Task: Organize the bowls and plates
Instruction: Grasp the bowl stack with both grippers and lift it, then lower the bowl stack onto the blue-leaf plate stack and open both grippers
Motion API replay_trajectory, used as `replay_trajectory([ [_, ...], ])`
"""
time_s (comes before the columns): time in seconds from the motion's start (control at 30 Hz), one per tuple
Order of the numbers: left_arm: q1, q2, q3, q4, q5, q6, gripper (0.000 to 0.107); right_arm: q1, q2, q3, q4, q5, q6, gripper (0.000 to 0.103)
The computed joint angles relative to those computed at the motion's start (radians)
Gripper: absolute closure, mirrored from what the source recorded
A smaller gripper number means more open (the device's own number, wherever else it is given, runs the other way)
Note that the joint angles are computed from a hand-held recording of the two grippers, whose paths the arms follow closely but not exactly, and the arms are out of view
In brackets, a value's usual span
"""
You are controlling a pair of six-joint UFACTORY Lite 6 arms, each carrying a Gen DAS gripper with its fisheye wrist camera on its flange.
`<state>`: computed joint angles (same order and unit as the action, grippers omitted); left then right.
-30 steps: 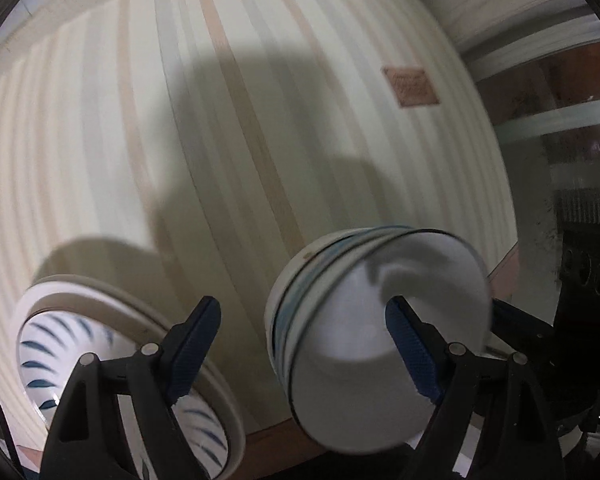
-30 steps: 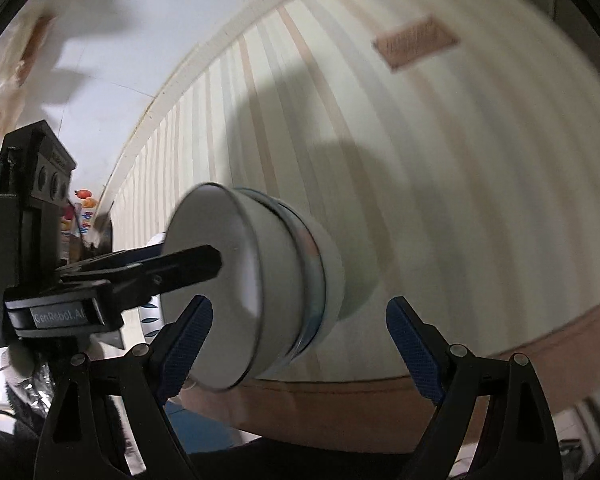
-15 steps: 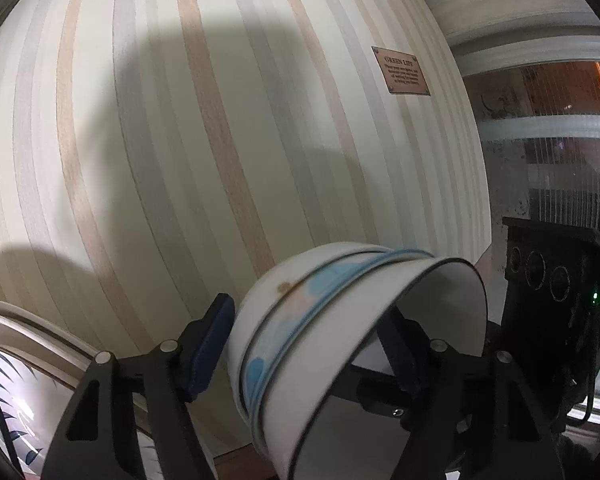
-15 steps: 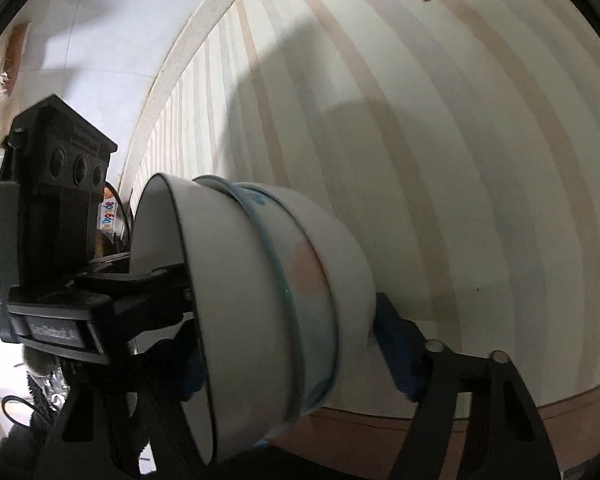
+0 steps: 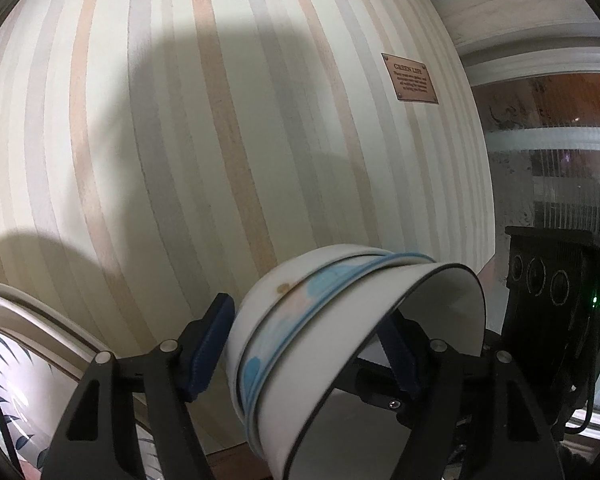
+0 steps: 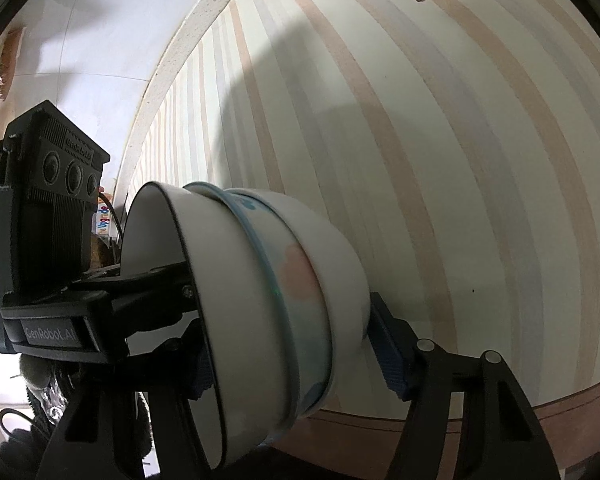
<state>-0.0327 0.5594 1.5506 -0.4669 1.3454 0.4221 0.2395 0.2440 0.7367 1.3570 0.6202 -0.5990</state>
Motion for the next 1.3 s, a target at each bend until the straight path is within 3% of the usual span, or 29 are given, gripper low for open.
replay_trajectory([
  [0.73, 0.035, 0.011, 0.108, 0.043, 0.09, -0.036, 0.038, -0.011, -0.024, 0.035, -0.089, 0.049, 0.126, 0.035],
  [1.3, 0.288, 0.019, 0.327, 0.099, 0.253, -0.027, 0.038, 0.095, 0.136, 0.434, -0.313, 0.164, 0.366, 0.035],
])
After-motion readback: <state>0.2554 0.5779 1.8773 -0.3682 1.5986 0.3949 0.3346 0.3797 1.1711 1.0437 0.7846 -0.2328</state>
